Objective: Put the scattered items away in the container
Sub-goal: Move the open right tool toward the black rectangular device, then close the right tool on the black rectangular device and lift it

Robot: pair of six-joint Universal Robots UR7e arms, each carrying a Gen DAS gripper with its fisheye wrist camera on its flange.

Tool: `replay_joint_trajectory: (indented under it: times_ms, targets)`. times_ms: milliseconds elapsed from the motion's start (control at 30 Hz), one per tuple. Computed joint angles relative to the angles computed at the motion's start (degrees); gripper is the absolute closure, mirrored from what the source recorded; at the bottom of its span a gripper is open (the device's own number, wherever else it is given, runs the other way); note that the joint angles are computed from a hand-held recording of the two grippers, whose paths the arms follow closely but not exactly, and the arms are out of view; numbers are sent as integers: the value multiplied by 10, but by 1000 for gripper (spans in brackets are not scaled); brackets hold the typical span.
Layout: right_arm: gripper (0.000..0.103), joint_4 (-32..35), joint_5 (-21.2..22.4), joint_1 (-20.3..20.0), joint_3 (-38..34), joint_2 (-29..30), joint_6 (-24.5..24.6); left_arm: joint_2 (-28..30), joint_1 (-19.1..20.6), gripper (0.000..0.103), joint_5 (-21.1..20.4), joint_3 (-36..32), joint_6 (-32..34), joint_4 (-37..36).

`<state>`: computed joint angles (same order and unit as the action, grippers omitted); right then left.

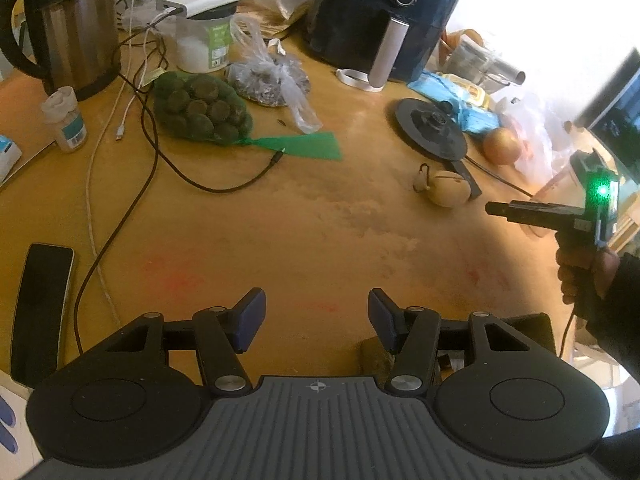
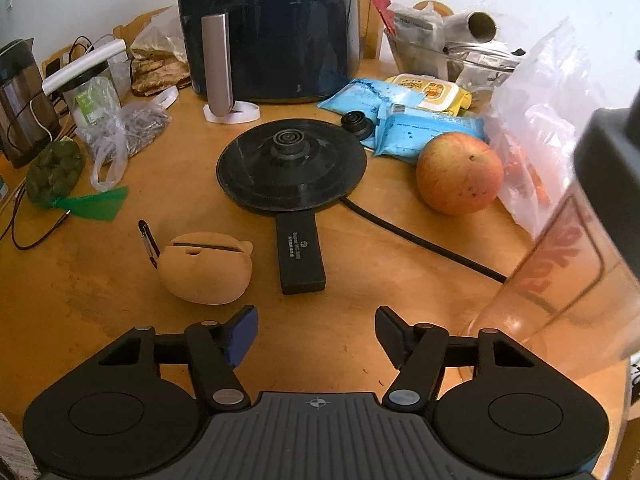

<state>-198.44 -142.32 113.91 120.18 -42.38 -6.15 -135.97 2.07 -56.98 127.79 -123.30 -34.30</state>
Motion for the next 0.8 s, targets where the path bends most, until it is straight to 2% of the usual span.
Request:
replay_joint_trajectory:
  times_ms: [333, 633, 667, 733, 800]
  targets:
    - [47, -10, 26, -22, -23, 17, -42, 10, 16, 47, 2, -6, -5, 5]
    - [54, -35, 33, -36, -52, 41, -103, 22, 24, 47, 3, -14, -13, 12]
    - [56, -34, 37, -39, -53, 41, -104, 23, 23, 47, 2, -14, -14, 13]
    - [69, -29, 44, -42, -53, 38, -100, 24, 23, 47, 0, -14, -14, 11]
    - [70, -29, 50, -41, -49, 35, -95, 25, 26, 47, 0, -13, -10, 6]
